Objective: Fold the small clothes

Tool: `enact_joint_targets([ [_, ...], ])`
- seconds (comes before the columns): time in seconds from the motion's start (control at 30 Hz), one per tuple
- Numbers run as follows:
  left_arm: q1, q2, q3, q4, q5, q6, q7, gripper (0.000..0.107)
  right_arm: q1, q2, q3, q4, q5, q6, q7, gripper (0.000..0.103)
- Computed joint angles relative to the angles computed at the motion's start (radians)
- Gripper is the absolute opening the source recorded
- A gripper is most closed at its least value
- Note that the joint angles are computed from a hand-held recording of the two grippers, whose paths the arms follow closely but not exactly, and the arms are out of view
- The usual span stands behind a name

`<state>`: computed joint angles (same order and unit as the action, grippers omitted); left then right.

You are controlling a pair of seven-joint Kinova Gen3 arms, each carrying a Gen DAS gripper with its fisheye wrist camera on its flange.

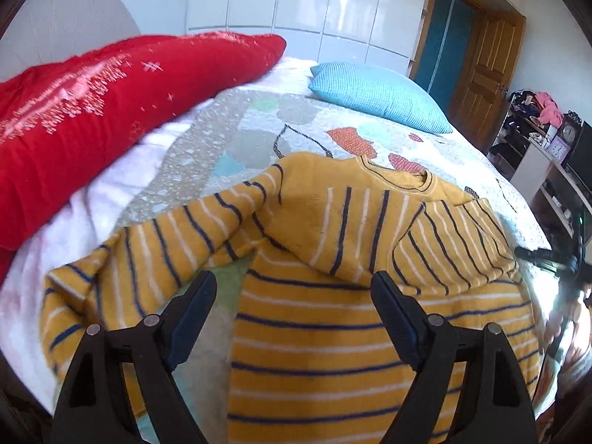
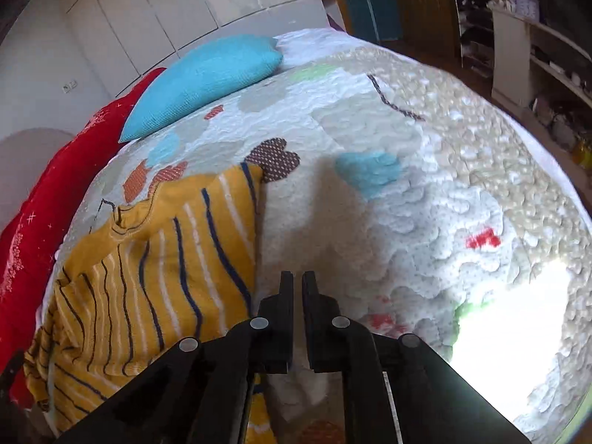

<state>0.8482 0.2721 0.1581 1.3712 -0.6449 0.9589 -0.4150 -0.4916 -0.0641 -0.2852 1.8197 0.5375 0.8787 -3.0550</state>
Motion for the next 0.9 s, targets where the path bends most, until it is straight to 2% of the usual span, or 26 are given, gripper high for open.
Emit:
enact_joint_targets([
  [0.07, -0.049, 0.041, 0.004, -0.030, 0.077, -0.046, -0.067, 0.085, -0.016, -0.045, 0.056, 0.064, -0.057, -0.081, -0.001, 0.009],
  [0.13, -0.093, 0.098, 0.016, -0.081, 0.159, -0.064, -0.141, 0.085, -0.007, -0.074, 0.056, 0.130, -0.049, -0.163, -0.066, 0.009],
  [0.2, -0.141, 0.161, 0.033, -0.143, 0.240, -0.065, -0.206, 0.085, 0.063, -0.098, -0.015, 0.192, 0.008, -0.239, -0.147, 0.009],
  [0.27, -0.161, 0.209, 0.024, -0.192, 0.303, -0.065, -0.235, 0.084, 0.123, -0.093, -0.083, 0.205, 0.053, -0.262, -0.196, 0.009],
  [0.3, -0.149, 0.231, -0.002, -0.227, 0.311, -0.044, -0.226, 0.070, 0.127, -0.085, -0.094, 0.199, 0.064, -0.253, -0.203, 0.009],
  [0.33, -0.118, 0.244, -0.043, -0.257, 0.303, -0.014, -0.213, 0.028, 0.129, -0.080, -0.103, 0.195, 0.076, -0.243, -0.211, 0.009],
  [0.37, -0.103, 0.247, -0.065, -0.269, 0.299, -0.001, -0.207, 0.011, 0.138, -0.075, -0.116, 0.191, 0.086, -0.237, -0.215, 0.009],
  [0.4, -0.104, 0.234, -0.069, -0.265, 0.301, -0.004, -0.185, 0.009, 0.150, -0.071, -0.131, 0.188, 0.092, -0.233, -0.217, 0.009],
  [0.5, -0.024, 0.218, -0.147, -0.266, 0.222, 0.065, -0.094, 0.009, 0.149, -0.070, -0.127, 0.197, 0.108, -0.249, -0.230, 0.010],
  [0.57, -0.021, 0.213, -0.141, -0.259, 0.202, 0.107, -0.077, 0.011, 0.122, -0.074, -0.093, 0.213, 0.121, -0.274, -0.248, 0.010],
  [0.6, -0.027, 0.206, -0.138, -0.248, 0.216, 0.112, -0.087, 0.017, 0.110, -0.077, -0.079, 0.221, 0.128, -0.287, -0.259, 0.010],
  [0.67, -0.060, 0.166, -0.099, -0.185, 0.232, 0.071, -0.081, 0.019, 0.110, -0.088, -0.064, 0.241, 0.128, -0.319, -0.266, 0.010],
  [0.8, -0.064, 0.020, -0.083, 0.001, 0.252, -0.051, -0.031, 0.055, 0.090, -0.102, -0.045, 0.258, 0.133, -0.332, -0.287, 0.010],
  [0.87, -0.023, -0.069, -0.102, 0.089, 0.222, -0.084, 0.037, 0.060, 0.088, -0.095, -0.052, 0.221, 0.083, -0.275, -0.235, 0.009],
  [0.9, 0.024, -0.115, -0.134, 0.129, 0.192, -0.076, 0.078, 0.063, 0.114, -0.083, -0.083, 0.191, 0.058, -0.234, -0.194, 0.009],
])
